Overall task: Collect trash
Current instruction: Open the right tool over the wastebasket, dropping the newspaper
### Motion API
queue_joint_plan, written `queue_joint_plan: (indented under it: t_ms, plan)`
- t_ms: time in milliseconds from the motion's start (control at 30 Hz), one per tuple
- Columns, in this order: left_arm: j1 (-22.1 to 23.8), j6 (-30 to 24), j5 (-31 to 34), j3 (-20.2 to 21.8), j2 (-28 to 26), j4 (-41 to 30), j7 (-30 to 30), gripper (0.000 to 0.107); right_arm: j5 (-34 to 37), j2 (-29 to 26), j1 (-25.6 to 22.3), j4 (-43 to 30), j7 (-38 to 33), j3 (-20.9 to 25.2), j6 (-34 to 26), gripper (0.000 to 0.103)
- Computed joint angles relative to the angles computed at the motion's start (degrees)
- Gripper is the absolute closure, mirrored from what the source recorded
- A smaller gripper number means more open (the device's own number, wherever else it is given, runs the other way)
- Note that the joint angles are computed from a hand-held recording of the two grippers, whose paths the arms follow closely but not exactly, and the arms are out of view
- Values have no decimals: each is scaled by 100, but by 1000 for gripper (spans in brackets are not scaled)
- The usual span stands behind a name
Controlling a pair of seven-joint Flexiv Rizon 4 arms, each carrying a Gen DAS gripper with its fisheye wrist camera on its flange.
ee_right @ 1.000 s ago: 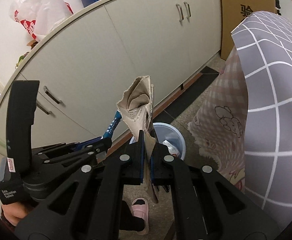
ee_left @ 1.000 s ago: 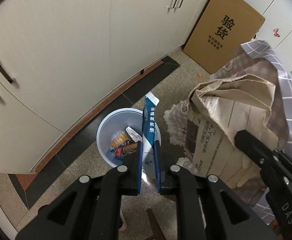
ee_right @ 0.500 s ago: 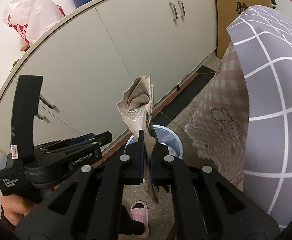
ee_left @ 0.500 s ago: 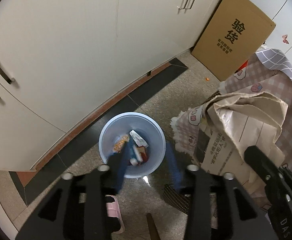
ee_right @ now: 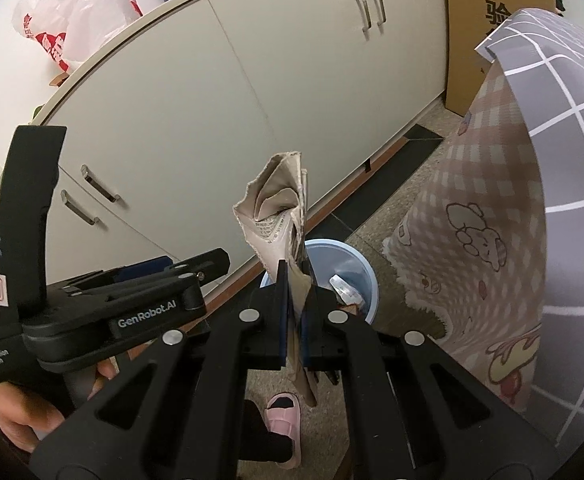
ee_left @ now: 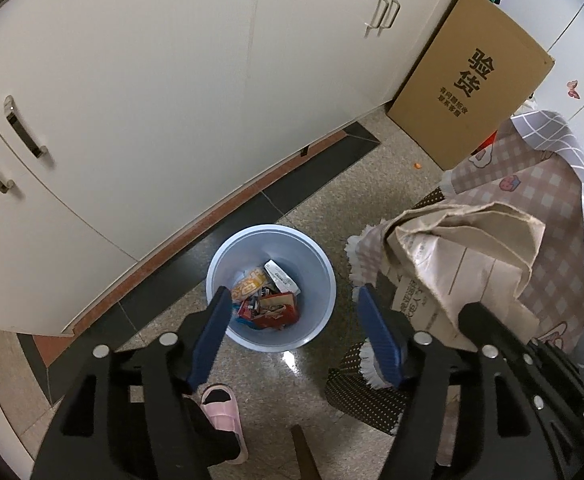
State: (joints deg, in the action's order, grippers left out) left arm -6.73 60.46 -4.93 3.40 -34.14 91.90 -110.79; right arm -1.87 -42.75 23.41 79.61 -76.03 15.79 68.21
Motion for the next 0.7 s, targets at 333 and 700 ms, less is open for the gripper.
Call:
queue_joint_plan:
  t_ms: [333, 700]
  plan:
    - [40, -46, 124, 184, 255, 284, -312, 36, -104, -121, 146, -255, -84, -34, -43, 98]
    - [45, 100, 495, 371, 741, 599, -781, 34, -215, -248, 321, -391, 206, -187, 782, 43]
